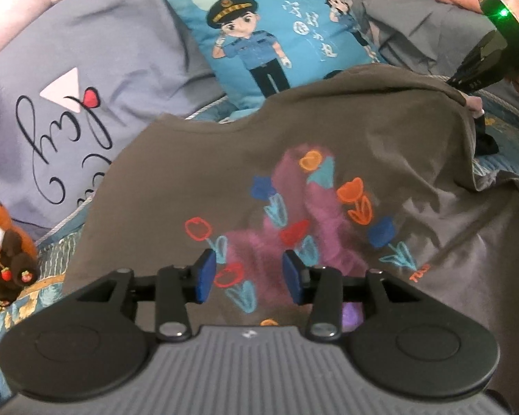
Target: Fold clothes
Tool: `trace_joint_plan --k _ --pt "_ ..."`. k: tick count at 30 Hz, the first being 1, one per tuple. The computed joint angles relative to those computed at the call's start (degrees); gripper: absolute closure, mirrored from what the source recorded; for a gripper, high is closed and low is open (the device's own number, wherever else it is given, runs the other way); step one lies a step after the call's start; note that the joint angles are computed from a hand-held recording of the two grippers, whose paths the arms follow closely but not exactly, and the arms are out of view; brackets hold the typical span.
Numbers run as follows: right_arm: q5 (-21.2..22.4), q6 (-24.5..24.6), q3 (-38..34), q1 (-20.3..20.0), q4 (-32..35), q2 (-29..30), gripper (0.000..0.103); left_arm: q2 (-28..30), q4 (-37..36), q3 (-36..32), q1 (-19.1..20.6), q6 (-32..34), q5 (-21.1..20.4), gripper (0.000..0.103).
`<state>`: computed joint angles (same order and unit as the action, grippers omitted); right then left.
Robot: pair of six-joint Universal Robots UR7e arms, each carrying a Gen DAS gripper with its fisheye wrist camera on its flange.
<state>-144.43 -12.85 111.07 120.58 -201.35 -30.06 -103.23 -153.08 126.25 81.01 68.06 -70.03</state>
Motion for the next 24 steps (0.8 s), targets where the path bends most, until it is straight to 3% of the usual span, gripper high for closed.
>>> trace_joint_plan --k 4,9,13,17,19,20,24 --pt "-1.1 -0.5 1.5 1.2 -2.9 -1.4 0.103 -0.2 -0.2 1.0 -1.0 -0.7 0.4 0.054" --pt "-4.0 1.8 3.6 1.7 0.0 -4.7 0.103 -1.2 0.7 1.8 -2.1 -2.0 0.2 0.054" --pt "-8.1 -9.8 4.8 2.9 -2.5 -2.4 0.099 -2.0 1.4 2.4 -2.5 -1.7 0.2 0.051" --pt "-5.5 -17.9 6.0 4.2 -6.9 -0.3 0.097 -2.4 1.7 2.9 -2.7 -1.3 0.7 0.05" --pt "-4.7 -22.1 5.3 4.5 -10.6 1.4 0.074 -2.4 1.8 3.1 -2.9 -1.6 1.1 0.05" --pt "-4.7 -24.3 4.8 4.6 -12.0 2.2 0.069 -2.5 2.0 3.2 -3.0 -1.8 1.2 0.049" --pt "-5.4 -31.7 2.8 4.5 -16.0 4.8 0.07 -3.4 3.0 3.6 -3.4 -1.7 0.7 0.042"
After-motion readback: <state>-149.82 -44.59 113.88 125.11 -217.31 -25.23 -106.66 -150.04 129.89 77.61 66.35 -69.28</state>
